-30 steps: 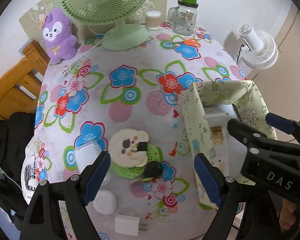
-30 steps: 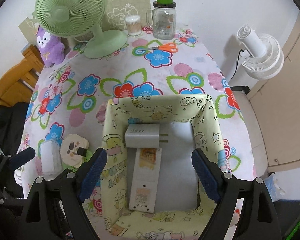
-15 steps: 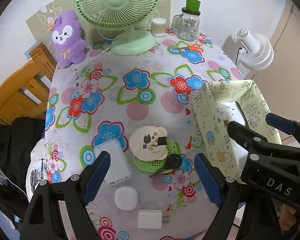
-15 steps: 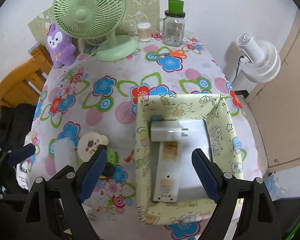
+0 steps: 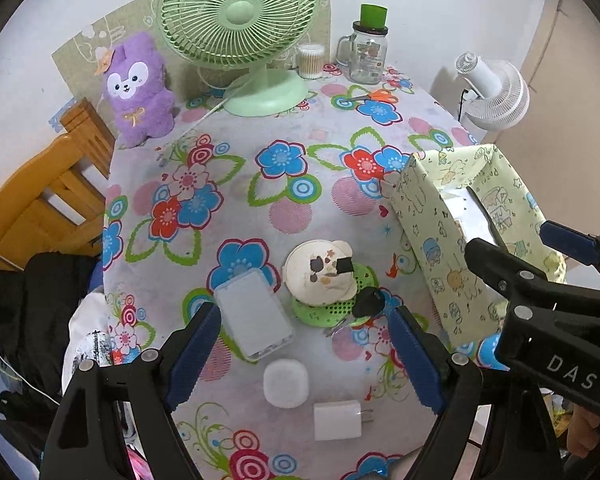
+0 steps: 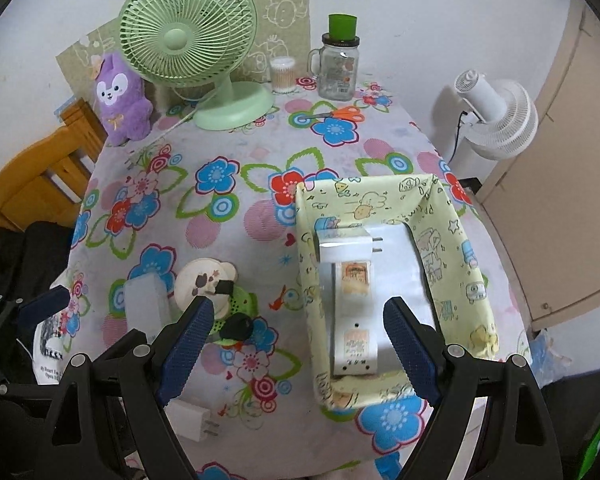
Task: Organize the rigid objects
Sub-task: 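Lower the square charger into the box beside the device and open the right gripper, then move the left gripper to the white round case and grasp it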
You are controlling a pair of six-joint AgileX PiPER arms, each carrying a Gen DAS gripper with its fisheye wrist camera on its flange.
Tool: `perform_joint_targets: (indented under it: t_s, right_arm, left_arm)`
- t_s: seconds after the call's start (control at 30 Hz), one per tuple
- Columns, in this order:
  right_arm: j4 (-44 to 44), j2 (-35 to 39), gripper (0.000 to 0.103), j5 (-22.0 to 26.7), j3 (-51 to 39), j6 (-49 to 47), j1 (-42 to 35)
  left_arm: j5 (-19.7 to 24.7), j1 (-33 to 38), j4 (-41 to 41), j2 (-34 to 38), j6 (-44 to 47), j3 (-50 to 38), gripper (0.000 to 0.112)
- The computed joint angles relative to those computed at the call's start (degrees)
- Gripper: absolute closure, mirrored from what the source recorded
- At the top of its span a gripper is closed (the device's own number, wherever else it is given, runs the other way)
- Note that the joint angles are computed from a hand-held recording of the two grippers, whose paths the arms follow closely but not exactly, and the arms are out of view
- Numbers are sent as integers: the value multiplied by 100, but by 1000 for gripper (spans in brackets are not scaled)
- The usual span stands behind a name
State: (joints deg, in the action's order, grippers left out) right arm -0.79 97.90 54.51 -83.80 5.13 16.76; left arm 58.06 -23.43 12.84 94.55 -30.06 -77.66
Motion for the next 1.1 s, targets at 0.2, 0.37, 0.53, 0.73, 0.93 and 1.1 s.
perform_joint_targets:
  t_s: [0.2,0.37,0.53,0.73,0.93,1.1]
  right_arm:
    - [-162,-213,14,54,261,388,231]
    - [-233,-341,14,-69,510,561,381]
    - [-247,-403,14,-183,754,649,539]
    - [-122,-400,14,-341,1020,570,731]
    - [-350,-402,14,-666,1391,688,968]
    - [-305,-323,14,-867,1663,728,995]
  left_arm:
    - [-117,109,3,-370,26,495,25]
    - [-255,283,-19,-587,31,923,24]
    - [-463,416,-92,-674,112,1326,24]
    - [-699,587,-263,-652,242,1723,24]
    - [-1014,729,-496,-526,427,2032,24]
    - [-1215,734,-649,-340,591,2180,24]
